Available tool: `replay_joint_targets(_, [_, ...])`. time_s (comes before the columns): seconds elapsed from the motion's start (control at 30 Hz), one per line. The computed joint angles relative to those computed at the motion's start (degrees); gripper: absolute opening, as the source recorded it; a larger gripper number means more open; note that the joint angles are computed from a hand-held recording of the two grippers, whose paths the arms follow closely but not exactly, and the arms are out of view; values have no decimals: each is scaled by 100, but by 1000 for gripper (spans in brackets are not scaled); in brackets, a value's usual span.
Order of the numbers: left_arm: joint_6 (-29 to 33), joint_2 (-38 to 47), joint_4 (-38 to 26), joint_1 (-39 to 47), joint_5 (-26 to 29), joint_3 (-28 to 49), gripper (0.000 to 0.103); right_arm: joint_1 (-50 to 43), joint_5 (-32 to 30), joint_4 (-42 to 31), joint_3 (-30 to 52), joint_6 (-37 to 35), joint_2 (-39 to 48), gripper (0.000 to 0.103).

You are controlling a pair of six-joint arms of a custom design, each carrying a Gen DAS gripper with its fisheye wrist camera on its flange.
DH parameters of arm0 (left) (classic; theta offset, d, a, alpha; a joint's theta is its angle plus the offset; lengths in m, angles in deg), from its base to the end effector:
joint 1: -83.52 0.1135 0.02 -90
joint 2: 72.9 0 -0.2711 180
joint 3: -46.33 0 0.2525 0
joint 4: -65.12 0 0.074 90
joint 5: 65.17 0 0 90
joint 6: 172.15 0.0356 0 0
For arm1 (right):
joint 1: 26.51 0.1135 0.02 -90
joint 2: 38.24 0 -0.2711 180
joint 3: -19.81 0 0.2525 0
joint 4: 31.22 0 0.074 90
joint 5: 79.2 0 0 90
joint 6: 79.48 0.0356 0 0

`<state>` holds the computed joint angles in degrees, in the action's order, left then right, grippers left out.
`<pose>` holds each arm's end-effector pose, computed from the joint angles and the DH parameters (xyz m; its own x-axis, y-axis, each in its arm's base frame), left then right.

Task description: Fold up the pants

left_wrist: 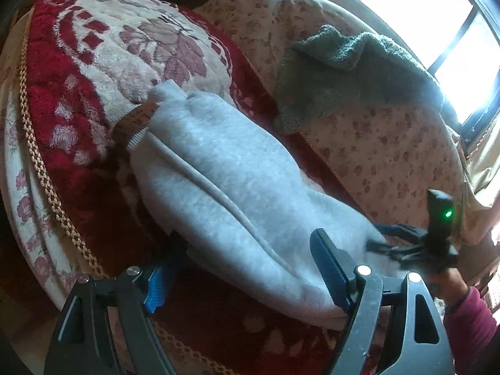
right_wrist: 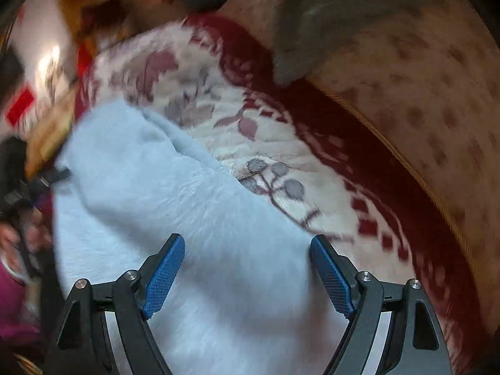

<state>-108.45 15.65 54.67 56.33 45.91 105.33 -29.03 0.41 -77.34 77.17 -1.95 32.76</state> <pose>0.2743 -0.1553 0.1911 -0.8101 -0.0486 -0.5843 0.3486 0.7613 -0.5467 0.2321 -0.0038 0.2161 -0.8325 -0.1760 -0.5254 -0.2327 0.9716 0.0434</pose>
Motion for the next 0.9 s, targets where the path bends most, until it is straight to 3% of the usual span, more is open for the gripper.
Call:
replay_joint_targets(0.03, [-23, 46, 32, 23, 43, 23, 80, 113, 62, 51, 66, -182, 238, 72])
replay_joint_targets(0.07, [-46, 99, 12, 30, 57, 81, 80, 228, 177, 20, 87, -261, 380, 50])
replay_joint_targets(0.1, [-32, 136, 24, 16, 56, 126, 78, 335, 335, 59, 52, -291, 411, 46])
replay_joint_targets(0.17, [127, 222, -51, -85, 25, 311, 51, 309, 387, -5, -33, -431, 174, 31])
replay_joint_targets(0.23, [143, 288, -195, -243, -106, 545, 37, 101, 277, -224, -11, -489, -131, 20])
replay_joint_targets(0.27, [102, 296, -180, -269, -63, 594, 34, -63, 220, -397, 40, -570, -340, 12])
replay_joint_targets(0.43, [100, 256, -183, -513, -47, 797, 26, -278, 477, -852, 262, -796, -739, 9])
replay_joint_targets(0.57, [258, 360, -614, -748, -478, 947, 26, -627, 266, -1158, 397, -912, -779, 9])
replay_joint_targets(0.67, [127, 513, -673, -632, -524, 780, 29, -461, 314, -836, 169, -684, -766, 12])
replay_joint_targets(0.77, [-293, 555, -514, -240, 108, 557, 42, -97, 611, -656, 58, -362, -394, 17])
replay_joint_targets(0.8, [-276, 450, -514, -211, 92, 488, 48, -3, 732, -610, 10, -289, -410, 19])
replay_joint_targets(0.87, [-169, 170, -692, -282, -320, 420, 81, -11, 680, -744, 2, -225, -587, 29])
replay_joint_targets(0.9, [-179, -10, -762, -327, -532, 373, 84, -169, 474, -942, 1, -217, -861, 35])
